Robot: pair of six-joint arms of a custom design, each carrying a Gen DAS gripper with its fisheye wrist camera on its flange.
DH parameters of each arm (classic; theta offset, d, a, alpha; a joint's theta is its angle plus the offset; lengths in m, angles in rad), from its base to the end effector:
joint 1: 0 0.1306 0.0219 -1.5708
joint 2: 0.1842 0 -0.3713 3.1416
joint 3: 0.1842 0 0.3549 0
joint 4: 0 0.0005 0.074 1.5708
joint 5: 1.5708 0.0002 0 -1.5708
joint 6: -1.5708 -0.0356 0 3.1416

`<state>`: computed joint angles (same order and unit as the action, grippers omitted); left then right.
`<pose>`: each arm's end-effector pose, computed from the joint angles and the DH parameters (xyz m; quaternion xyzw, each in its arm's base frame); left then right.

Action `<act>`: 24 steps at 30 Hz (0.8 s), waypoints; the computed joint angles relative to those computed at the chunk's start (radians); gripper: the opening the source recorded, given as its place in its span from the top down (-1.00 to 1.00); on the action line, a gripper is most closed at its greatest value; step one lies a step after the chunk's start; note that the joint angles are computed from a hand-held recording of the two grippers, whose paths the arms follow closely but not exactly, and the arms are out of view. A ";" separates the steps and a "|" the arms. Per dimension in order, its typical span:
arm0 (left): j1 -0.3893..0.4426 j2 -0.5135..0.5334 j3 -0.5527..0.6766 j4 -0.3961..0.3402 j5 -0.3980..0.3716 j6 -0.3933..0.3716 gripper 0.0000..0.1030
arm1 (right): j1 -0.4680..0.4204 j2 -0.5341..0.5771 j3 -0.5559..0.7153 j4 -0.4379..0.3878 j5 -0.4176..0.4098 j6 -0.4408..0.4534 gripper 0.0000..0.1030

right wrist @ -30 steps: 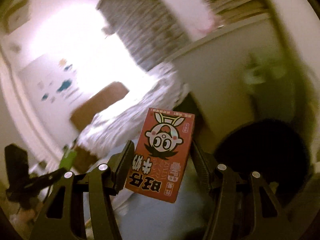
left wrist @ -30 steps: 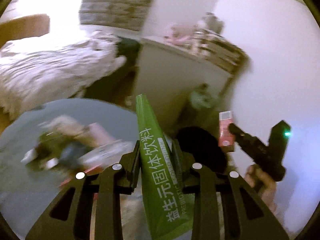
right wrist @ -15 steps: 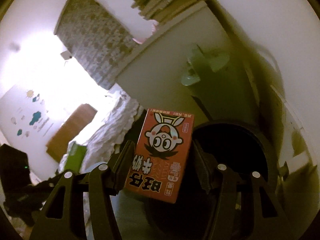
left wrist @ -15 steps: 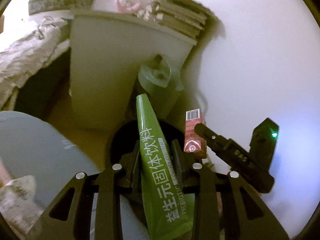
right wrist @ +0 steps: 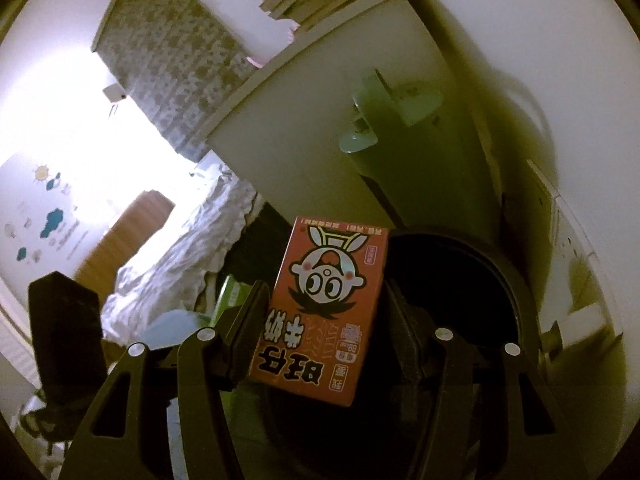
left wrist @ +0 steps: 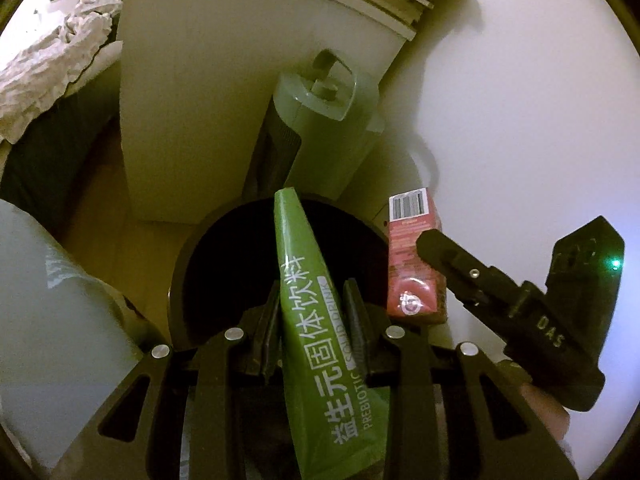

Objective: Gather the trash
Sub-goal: 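Carry both items to the black bin and open both grippers, then grasp another red milk box with the left gripper while the right grasps a white wrapper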

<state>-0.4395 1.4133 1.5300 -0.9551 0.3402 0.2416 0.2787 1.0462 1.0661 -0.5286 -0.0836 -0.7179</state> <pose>0.4075 -0.2053 0.4630 0.1512 0.9097 -0.2669 0.2798 0.3342 0.0982 0.4342 0.1670 0.8454 0.2735 0.4272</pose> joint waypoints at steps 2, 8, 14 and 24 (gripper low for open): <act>-0.007 0.006 0.006 -0.003 -0.013 -0.003 0.25 | -0.004 0.001 0.001 -0.002 -0.005 -0.005 -0.15; -0.031 -0.023 -0.003 0.016 -0.101 -0.020 -0.53 | -0.009 -0.014 -0.011 0.000 0.007 -0.021 -0.36; -0.024 -0.067 -0.007 -0.011 -0.111 -0.023 -0.53 | 0.000 -0.015 -0.008 -0.009 0.017 -0.015 -0.36; 0.130 -0.333 -0.121 -0.122 -0.182 -0.041 -0.76 | 0.055 0.006 0.028 -0.050 0.018 0.029 -0.47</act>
<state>-0.3092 1.0800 1.4088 -1.0776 0.1587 0.2009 0.3337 1.0520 1.0938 -0.5786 -0.0657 -0.6885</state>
